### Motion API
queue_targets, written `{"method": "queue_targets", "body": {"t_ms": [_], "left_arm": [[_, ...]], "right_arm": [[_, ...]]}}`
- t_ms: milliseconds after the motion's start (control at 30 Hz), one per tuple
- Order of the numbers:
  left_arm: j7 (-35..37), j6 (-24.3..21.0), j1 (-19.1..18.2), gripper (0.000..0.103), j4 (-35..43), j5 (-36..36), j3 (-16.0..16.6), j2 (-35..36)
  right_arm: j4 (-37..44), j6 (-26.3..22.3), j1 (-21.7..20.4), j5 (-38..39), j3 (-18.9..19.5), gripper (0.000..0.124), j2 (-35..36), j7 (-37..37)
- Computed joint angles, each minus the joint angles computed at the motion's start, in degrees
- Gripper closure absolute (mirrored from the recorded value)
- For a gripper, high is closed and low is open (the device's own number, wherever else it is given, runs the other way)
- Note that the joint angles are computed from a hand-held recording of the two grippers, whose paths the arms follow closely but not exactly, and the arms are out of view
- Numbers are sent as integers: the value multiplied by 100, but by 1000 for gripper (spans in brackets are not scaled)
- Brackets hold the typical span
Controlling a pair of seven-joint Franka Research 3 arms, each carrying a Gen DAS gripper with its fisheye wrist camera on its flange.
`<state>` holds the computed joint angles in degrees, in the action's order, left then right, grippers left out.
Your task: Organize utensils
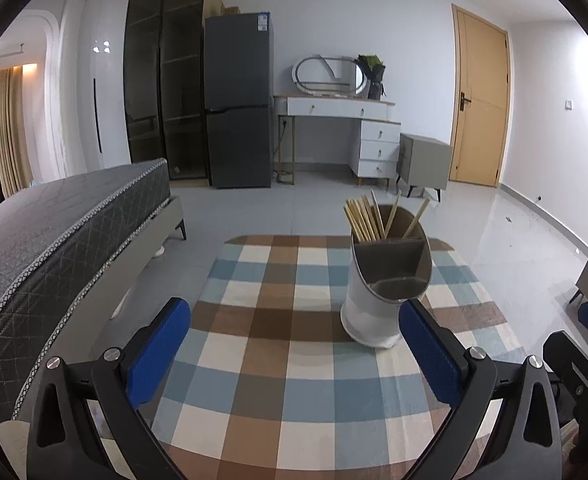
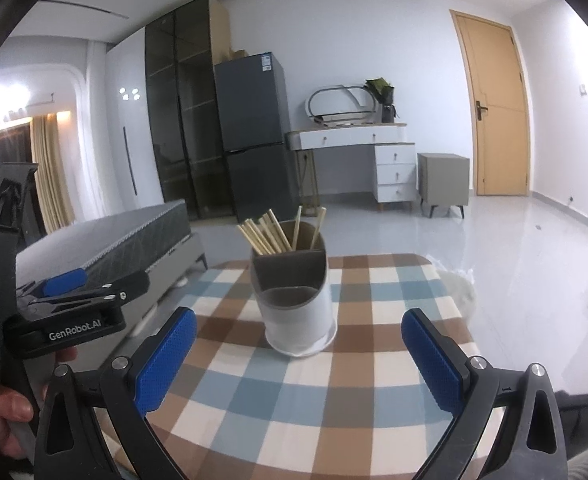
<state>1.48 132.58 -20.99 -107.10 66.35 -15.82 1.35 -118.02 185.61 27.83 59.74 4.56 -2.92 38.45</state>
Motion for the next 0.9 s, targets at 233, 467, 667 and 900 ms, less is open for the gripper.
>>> {"method": "queue_targets", "body": {"t_ms": [233,467,667,900], "left_arm": [[4,-108,-15,2,-9,-2,-11,-36],[-97,-129,-16,2,-35,117,-36,-62],[-129,-91,10,2,-71,102,-37,-107],[-40,-11,24,2,-34,-1,-41,-95]], "right_arm": [[-81,-2,-88,-371,15,21,-24,472],[-208,45,-61,-740,-46,21,-87,791],[-328,92,-70,-1362,-93,21,-115,1361],[-454,125,-103,-1948,-125,21,-151,1882]]}}
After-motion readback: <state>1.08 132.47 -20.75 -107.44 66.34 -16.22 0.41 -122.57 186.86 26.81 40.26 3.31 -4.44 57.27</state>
